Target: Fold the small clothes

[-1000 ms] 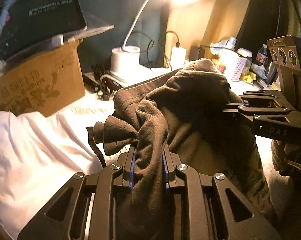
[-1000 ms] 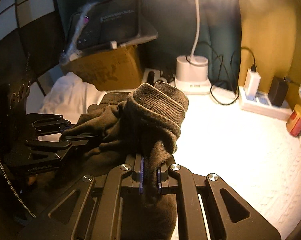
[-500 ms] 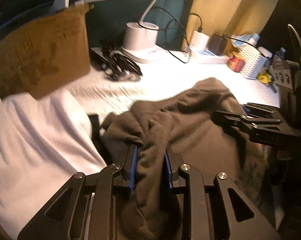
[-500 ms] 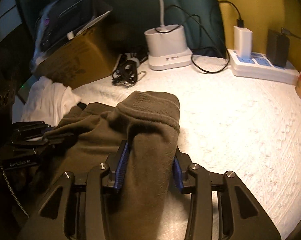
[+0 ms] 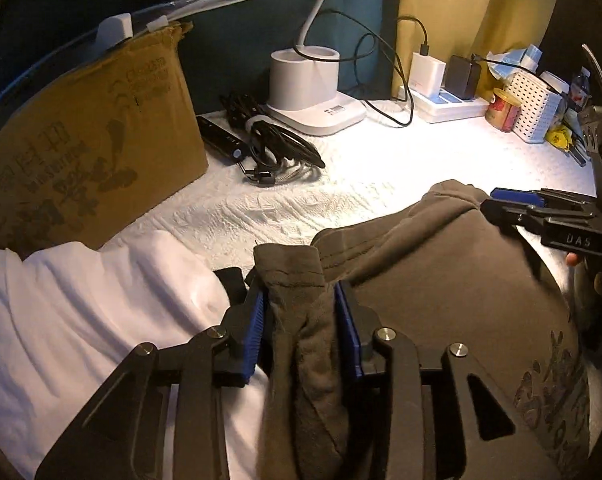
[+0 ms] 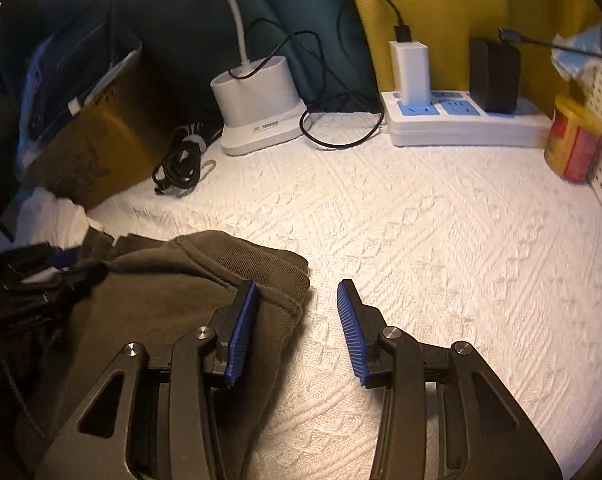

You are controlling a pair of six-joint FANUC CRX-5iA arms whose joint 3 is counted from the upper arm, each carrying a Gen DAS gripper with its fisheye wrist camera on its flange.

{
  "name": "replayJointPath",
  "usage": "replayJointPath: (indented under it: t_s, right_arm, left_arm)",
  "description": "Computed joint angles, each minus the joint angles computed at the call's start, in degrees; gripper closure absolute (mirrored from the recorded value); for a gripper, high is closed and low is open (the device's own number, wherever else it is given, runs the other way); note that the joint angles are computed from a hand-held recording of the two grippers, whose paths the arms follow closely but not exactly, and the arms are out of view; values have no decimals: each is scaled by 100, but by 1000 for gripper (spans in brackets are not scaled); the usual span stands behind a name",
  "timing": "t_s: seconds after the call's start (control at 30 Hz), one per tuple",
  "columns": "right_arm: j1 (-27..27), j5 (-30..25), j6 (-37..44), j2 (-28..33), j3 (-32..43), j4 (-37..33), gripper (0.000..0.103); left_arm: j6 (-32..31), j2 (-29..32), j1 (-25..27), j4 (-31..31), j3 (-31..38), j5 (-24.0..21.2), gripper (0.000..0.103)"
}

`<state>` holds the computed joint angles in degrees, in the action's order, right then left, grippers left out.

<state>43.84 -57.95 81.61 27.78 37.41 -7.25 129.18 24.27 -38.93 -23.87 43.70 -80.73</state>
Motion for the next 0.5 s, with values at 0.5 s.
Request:
replayJointPath:
  t_s: [0.5]
  right_arm:
    - [126, 110, -340, -51, -170, 405, 55]
  left_arm:
    - [413, -223, -297, -479, 23, -177, 67]
